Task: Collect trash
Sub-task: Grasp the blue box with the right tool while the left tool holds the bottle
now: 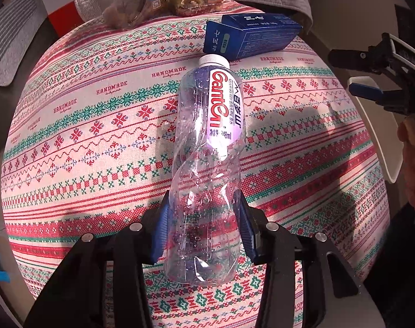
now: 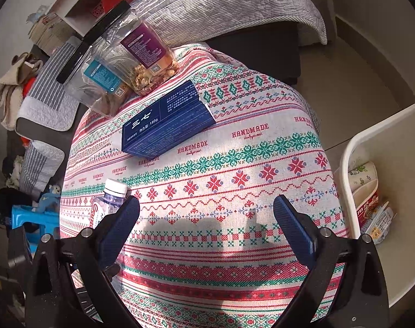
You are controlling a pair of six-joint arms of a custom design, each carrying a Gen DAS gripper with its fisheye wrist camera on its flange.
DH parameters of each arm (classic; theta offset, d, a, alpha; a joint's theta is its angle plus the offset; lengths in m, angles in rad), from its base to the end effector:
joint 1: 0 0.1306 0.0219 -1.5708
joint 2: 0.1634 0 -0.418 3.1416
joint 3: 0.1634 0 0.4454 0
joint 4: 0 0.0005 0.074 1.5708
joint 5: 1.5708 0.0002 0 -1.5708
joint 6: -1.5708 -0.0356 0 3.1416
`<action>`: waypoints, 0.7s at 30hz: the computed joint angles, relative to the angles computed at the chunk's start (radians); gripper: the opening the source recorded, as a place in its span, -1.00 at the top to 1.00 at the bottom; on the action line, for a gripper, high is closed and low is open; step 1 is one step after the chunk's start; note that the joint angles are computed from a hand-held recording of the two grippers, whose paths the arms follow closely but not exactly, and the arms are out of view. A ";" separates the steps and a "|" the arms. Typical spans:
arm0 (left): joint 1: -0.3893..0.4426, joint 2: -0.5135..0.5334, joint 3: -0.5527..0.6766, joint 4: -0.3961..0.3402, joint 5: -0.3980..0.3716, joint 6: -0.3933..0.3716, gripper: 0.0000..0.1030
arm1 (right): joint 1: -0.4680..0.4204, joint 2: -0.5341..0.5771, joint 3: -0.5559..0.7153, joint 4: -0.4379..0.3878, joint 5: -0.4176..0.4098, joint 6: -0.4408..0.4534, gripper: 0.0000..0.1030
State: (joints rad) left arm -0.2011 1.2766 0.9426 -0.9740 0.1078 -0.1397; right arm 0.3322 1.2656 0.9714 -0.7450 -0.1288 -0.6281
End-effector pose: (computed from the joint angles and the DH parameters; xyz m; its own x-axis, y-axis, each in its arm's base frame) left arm 0.4071 -0.0874 0.2933 -0.9055 0.3259 -0.2717 0.3555 0.9323 -0.0667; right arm 0.4187 0.1488 0.3209 -0.8856 0.3110 -0.3451 0.1673 0.9066 0.3874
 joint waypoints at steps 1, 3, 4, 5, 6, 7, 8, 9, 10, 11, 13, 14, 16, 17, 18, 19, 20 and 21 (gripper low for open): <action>0.002 0.002 0.001 0.003 0.003 0.004 0.15 | -0.001 0.003 0.000 0.009 0.000 -0.010 -0.83; 0.006 0.002 0.001 0.008 0.010 0.012 0.15 | -0.002 0.010 0.002 0.020 0.008 -0.032 -0.83; 0.011 -0.006 -0.004 0.010 0.019 0.018 0.15 | -0.004 0.016 0.003 0.024 0.009 -0.046 -0.83; 0.015 -0.014 -0.008 0.011 0.024 0.030 0.15 | -0.008 0.022 0.002 0.036 -0.004 -0.065 -0.83; 0.021 -0.015 -0.008 0.016 0.031 0.040 0.15 | -0.015 0.028 0.001 0.047 -0.024 -0.089 -0.83; 0.030 -0.017 -0.007 0.021 0.038 0.050 0.15 | -0.022 0.033 0.000 0.059 -0.042 -0.119 -0.83; 0.036 -0.017 -0.006 0.026 0.043 0.059 0.15 | -0.028 0.036 -0.001 0.072 -0.054 -0.152 -0.83; 0.044 -0.017 -0.004 0.031 0.049 0.065 0.15 | -0.034 0.040 0.001 0.082 -0.065 -0.181 -0.83; 0.048 -0.019 -0.003 0.036 0.055 0.071 0.15 | -0.038 0.045 0.004 0.094 -0.076 -0.217 -0.83; 0.052 -0.020 -0.002 0.040 0.059 0.077 0.15 | -0.041 0.053 0.010 0.105 -0.086 -0.253 -0.83; 0.057 -0.019 -0.001 0.044 0.066 0.087 0.15 | -0.045 0.085 0.040 0.121 -0.110 -0.305 -0.83; 0.057 -0.027 -0.007 0.044 0.069 0.098 0.15 | -0.045 0.112 0.064 0.122 -0.122 -0.326 -0.83; 0.058 -0.049 -0.020 0.043 0.089 0.120 0.15 | -0.045 0.160 0.098 0.142 -0.155 -0.392 -0.83; 0.063 -0.053 -0.021 0.046 0.098 0.128 0.15 | -0.044 0.184 0.113 0.157 -0.176 -0.435 -0.83; 0.069 -0.054 -0.021 0.051 0.103 0.133 0.15 | -0.041 0.205 0.128 0.159 -0.188 -0.466 -0.83; 0.075 -0.056 -0.021 0.057 0.108 0.138 0.15 | -0.037 0.226 0.146 0.157 -0.194 -0.493 -0.83; 0.080 -0.058 -0.021 0.061 0.113 0.148 0.15 | -0.032 0.244 0.166 0.151 -0.192 -0.508 -0.83; 0.084 -0.058 -0.019 0.062 0.120 0.154 0.15 | -0.027 0.265 0.191 0.134 -0.184 -0.507 -0.83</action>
State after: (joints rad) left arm -0.1166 1.2185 0.9238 -0.9122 0.2275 0.0146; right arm 0.3054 1.5302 1.1624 -0.6113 -0.3125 -1.1352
